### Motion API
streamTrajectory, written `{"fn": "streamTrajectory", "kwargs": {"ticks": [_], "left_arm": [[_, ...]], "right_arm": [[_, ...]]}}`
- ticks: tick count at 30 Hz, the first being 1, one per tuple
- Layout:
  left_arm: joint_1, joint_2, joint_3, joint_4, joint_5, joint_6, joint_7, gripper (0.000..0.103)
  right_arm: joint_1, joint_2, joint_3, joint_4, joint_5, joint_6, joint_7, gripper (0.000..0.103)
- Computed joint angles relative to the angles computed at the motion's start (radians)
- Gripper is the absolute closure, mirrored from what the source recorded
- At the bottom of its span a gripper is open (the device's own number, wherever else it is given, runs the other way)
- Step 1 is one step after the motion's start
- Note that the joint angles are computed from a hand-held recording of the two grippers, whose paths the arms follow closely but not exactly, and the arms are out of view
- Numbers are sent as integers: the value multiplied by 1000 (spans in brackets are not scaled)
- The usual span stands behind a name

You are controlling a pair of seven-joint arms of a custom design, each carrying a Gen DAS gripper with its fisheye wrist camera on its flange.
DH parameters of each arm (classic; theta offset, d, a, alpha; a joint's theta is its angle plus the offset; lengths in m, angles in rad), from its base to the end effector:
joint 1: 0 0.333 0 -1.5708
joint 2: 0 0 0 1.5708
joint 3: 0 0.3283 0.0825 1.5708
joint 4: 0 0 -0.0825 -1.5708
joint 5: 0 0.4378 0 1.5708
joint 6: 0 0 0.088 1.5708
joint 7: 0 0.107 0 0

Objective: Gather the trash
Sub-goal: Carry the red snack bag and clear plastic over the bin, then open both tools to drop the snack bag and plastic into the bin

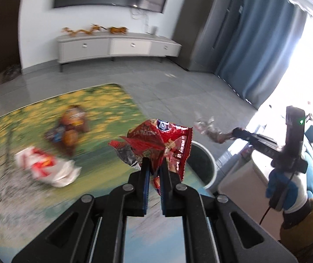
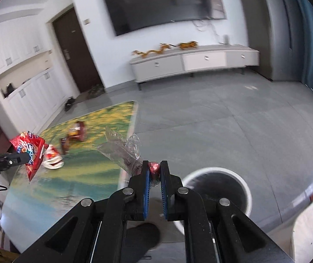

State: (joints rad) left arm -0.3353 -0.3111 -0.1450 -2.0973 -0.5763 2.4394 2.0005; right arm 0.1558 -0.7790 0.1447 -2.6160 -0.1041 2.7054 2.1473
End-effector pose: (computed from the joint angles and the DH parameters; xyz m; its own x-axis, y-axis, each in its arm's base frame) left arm 0.4914 -0.2674 0.6246 -0.6215 -0.7458 0.2399 -0.6660 0.3417 -0.6631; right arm 0.3907 0.1337 0.5831 -0.0851 -0.9679 -0.2364 -0.6406 0.2348 -0.7311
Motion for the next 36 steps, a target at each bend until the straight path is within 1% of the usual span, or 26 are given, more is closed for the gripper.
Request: {"fn": "streamTrajectory", "kwargs": {"ticks": [6, 10, 13, 14, 19, 20, 22, 23, 24, 25, 26, 27, 28, 33, 36], "left_arm": [[-33, 204, -99, 189, 105, -17, -91, 95], [-54, 316, -148, 288, 199, -26, -174, 95], [-71, 397, -169, 359, 268, -38, -235, 95], [-74, 421, -173, 379, 277, -46, -245, 94], [-95, 547, -191, 491, 324, -96, -312, 94], [-96, 568, -194, 513, 324, -113, -321, 92], [-94, 605, -202, 551, 309, -150, -327, 87], [-92, 612, -206, 557, 303, -157, -321, 82], [-89, 612, -209, 554, 296, -154, -313, 77], [-87, 606, -210, 544, 291, -145, -305, 74], [-87, 602, -211, 539, 290, -140, -304, 67], [-85, 594, -211, 531, 286, -132, -300, 66], [-84, 585, -211, 521, 284, -127, -297, 65], [-74, 538, -206, 480, 272, -104, -285, 65], [-66, 486, -198, 431, 270, -73, -282, 65]], "right_arm": [[-54, -31, -48, -64, 5, -2, -2, 94], [-72, -22, -82, -86, 25, 4, -21, 94], [-77, 3, -101, -92, 44, 13, -42, 93], [-80, 11, -102, -94, 49, 14, -46, 93], [-89, 68, -115, -91, 76, 38, -59, 92], [-94, 67, -106, -93, 79, 34, -50, 92], [-102, 77, -107, -97, 81, 22, -46, 90], [-103, 88, -116, -97, 83, 28, -54, 86], [-105, 93, -115, -94, 83, 25, -56, 80], [-110, 96, -112, -93, 80, 23, -56, 76], [-117, 93, -106, -95, 75, 18, -52, 67], [-122, 89, -101, -97, 72, 15, -46, 63], [-124, 87, -105, -105, 72, 23, -48, 63], [-131, 61, -87, -113, 67, 15, -17, 61], [-127, 46, -73, -103, 57, 5, -3, 58]]}}
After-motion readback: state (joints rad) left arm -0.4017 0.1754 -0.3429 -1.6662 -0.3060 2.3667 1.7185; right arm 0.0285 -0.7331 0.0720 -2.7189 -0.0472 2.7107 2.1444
